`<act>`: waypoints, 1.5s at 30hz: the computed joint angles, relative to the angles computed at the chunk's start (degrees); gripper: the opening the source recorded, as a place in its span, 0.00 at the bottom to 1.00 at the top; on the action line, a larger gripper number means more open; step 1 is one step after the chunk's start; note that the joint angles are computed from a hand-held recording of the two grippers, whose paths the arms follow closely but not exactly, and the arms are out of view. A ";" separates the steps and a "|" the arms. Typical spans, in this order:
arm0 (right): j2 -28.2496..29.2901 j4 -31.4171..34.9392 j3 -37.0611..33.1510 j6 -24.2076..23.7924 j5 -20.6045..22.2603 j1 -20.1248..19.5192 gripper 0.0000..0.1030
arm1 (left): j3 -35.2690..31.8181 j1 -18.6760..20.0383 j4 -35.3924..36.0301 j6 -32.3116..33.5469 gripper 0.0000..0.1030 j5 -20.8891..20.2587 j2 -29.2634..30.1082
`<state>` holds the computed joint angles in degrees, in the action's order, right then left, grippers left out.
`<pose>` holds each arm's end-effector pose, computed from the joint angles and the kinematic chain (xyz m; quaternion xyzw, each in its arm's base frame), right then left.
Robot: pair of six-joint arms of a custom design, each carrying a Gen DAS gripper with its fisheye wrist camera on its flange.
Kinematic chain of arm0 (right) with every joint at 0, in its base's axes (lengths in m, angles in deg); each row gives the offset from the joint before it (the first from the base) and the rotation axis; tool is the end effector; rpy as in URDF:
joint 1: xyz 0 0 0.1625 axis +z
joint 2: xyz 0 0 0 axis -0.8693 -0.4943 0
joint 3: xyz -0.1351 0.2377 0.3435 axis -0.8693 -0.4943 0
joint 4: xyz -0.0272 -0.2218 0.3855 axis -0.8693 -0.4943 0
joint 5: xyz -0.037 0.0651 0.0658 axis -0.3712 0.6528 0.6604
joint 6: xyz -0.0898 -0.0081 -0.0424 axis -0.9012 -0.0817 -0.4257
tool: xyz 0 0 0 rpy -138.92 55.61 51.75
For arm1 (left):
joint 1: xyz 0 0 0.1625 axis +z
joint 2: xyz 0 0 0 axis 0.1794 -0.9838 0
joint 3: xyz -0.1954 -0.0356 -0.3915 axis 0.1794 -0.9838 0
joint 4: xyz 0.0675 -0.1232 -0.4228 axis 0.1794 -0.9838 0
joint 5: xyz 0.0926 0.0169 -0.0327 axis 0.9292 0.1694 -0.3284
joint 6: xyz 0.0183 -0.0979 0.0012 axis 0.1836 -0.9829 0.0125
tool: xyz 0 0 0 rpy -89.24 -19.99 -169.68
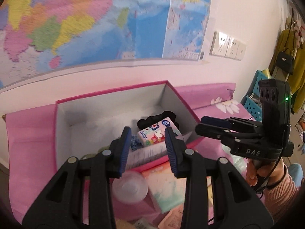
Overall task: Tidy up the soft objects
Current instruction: 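Move the right gripper from the box to the beige teddy bear, then grasp the beige teddy bear with the right gripper and lift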
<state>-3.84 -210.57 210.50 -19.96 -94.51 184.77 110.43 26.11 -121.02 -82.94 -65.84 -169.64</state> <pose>0.2628 -0.2592 0.1148 0.1139 -0.8720 0.4418 0.1772 -0.1708 -0.3410 0.2757 0.4515 0.8538 -0.2313 0.1169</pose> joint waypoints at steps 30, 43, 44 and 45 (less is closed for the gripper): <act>12.58 14.31 -6.01 5.94 15.55 8.14 0.48 | 5.21 17.03 25.79 -1.76 0.38 -3.00 -28.95; 18.30 18.73 -12.62 6.04 14.78 5.97 0.48 | 4.85 23.42 29.64 1.53 0.57 -5.24 -30.98; 18.38 19.48 -12.97 6.18 13.99 6.28 0.48 | 4.99 23.62 29.96 1.53 0.57 -5.27 -30.63; 18.45 20.18 -13.18 6.39 13.19 6.63 0.48 | 5.08 24.10 30.01 1.87 0.57 -5.36 -30.41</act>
<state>14.61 -190.39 197.32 -13.57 -81.32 191.40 115.50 50.20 -91.01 -81.07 -71.21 -200.05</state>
